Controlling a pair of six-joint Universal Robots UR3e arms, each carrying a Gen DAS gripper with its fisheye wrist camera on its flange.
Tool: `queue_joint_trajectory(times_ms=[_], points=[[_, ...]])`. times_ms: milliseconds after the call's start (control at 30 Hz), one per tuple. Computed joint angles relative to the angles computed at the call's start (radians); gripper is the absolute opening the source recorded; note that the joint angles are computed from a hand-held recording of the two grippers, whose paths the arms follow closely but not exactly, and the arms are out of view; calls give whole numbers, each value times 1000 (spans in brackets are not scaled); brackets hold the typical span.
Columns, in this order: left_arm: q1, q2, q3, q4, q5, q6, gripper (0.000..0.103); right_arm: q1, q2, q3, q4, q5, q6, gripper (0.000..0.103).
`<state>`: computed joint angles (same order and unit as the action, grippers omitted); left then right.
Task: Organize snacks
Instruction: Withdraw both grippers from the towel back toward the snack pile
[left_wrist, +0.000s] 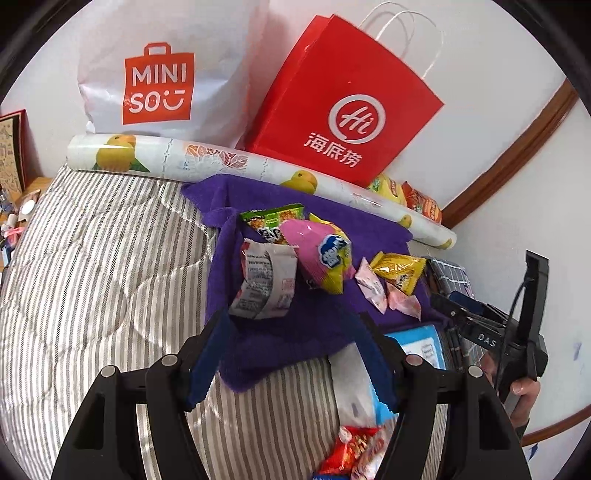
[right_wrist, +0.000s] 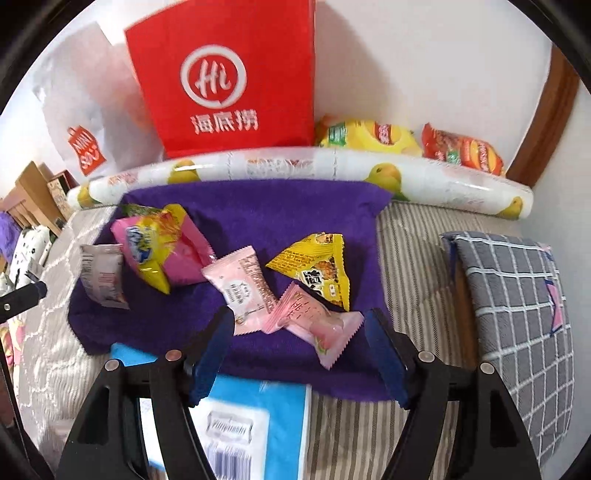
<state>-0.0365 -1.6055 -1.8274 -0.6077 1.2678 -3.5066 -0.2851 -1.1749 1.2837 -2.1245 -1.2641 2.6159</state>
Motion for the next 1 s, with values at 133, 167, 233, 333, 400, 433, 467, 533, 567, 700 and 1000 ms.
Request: queue_joint_trajectory(times_ms=[133,167,233,333,400,433,467,533,567,700,1000], points=[[-23,65,-30,-25,13,2,68,-41,-158,175,-63,31,-29,72],[-28,77,-36,-28,15,0,68,-56,-204,224,-72,46,-38,72],[-41,115,-56,-39,24,-9,68,-89,-283,300,-63,81,-50,72],[-61,170,-85,-62,43,-21,68,-156,-410,421,-27,154,-69,72],[-76,205,-103,-83,67,-30,68,-203,-486,482,38,210,-103,71],[-86,228,-116,-94,82,-37,68,-228,-532,515,81,239,-131,66],[-93,246,-129,-99,90,-44,68,-251,-580,551,117,263,-161,62],[-104,281,-151,-112,102,-54,68,-276,-664,613,178,277,-215,56],[-110,298,-160,-120,109,-59,68,-287,-704,639,209,280,-242,56],[-133,369,-205,-137,133,-87,68,-352,-893,714,451,310,-421,56],[-190,479,-272,-170,181,-129,68,-461,-1176,794,882,309,-788,68]])
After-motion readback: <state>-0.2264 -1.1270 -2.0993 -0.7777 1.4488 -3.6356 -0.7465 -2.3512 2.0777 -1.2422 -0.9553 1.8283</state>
